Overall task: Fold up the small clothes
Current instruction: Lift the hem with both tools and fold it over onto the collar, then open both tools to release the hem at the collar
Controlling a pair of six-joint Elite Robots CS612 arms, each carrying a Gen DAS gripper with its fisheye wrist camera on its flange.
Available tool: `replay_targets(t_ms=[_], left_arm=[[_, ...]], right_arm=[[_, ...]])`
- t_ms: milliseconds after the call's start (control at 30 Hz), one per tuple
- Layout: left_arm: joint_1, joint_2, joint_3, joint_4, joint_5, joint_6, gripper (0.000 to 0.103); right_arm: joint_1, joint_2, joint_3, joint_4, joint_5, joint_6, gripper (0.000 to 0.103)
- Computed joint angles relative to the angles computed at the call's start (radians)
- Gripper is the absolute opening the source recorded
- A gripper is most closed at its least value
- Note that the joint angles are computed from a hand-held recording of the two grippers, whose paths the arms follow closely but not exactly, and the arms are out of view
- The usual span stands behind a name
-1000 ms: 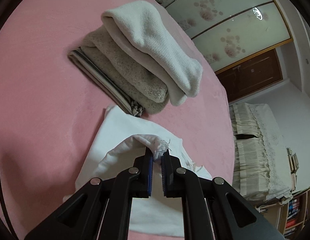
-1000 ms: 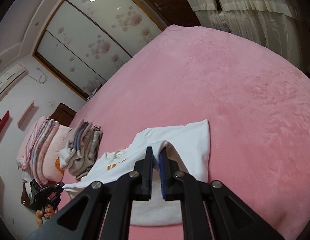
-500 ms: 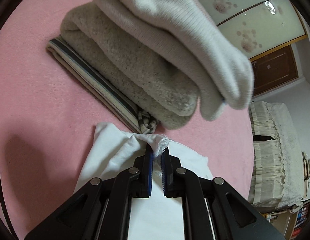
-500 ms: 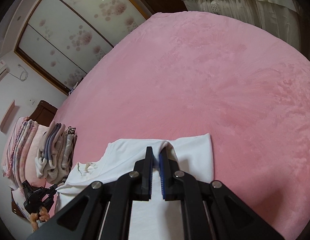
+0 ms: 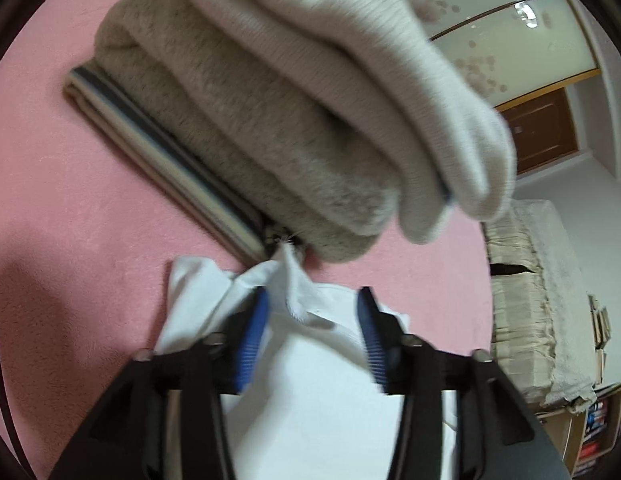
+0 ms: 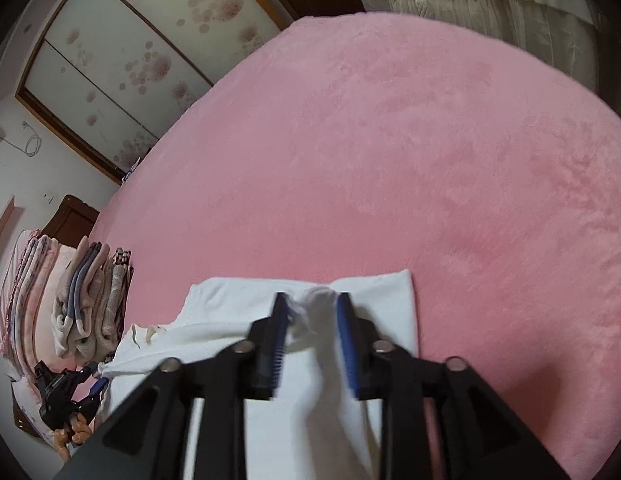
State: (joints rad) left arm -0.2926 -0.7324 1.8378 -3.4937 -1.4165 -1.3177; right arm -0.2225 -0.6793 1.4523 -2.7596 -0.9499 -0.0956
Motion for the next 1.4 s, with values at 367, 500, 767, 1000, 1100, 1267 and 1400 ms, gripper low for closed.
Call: replay_targets(t_ms=[367, 500, 767, 1000, 1100, 1267, 1400], left_arm=[[-0.056, -0.082, 0.037, 0.072, 0.083, 0.219, 0.055], [-0.096, -0.082, -0.025, 0.231, 0.102, 0.452, 0.055], [-0.119, -0.011, -0.147, 0.401, 0.141, 0.565, 0.055], [-0.071, 0.010, -0.163, 0.441, 0.087, 0.476, 0.053], [-0.054, 0.002, -0.154, 0.466, 0.082, 0.468, 0.052], [-0.033, -0.009, -0.125, 0.455, 0.105, 0.450, 0.048], [-0.021, -0.024, -0.096, 0.420, 0.091, 0.426, 0.044]], right_arm=[[-0.002, -0.074, 0.105, -0.166, 0.051, -0.097, 0.045], [0.032, -0.097, 0.138, -0.117, 0.034, -0.223, 0.044], [0.129, -0.082, 0.148, -0.026, -0.007, -0.397, 0.028], [0.173, -0.030, 0.096, -0.046, -0.168, -0.396, 0.009], [0.149, -0.011, 0.054, -0.033, -0.188, -0.305, 0.005], [0.101, 0.027, -0.016, -0.063, -0.254, -0.189, 0.005], [0.067, 0.044, -0.053, -0.054, -0.256, -0.109, 0.000]])
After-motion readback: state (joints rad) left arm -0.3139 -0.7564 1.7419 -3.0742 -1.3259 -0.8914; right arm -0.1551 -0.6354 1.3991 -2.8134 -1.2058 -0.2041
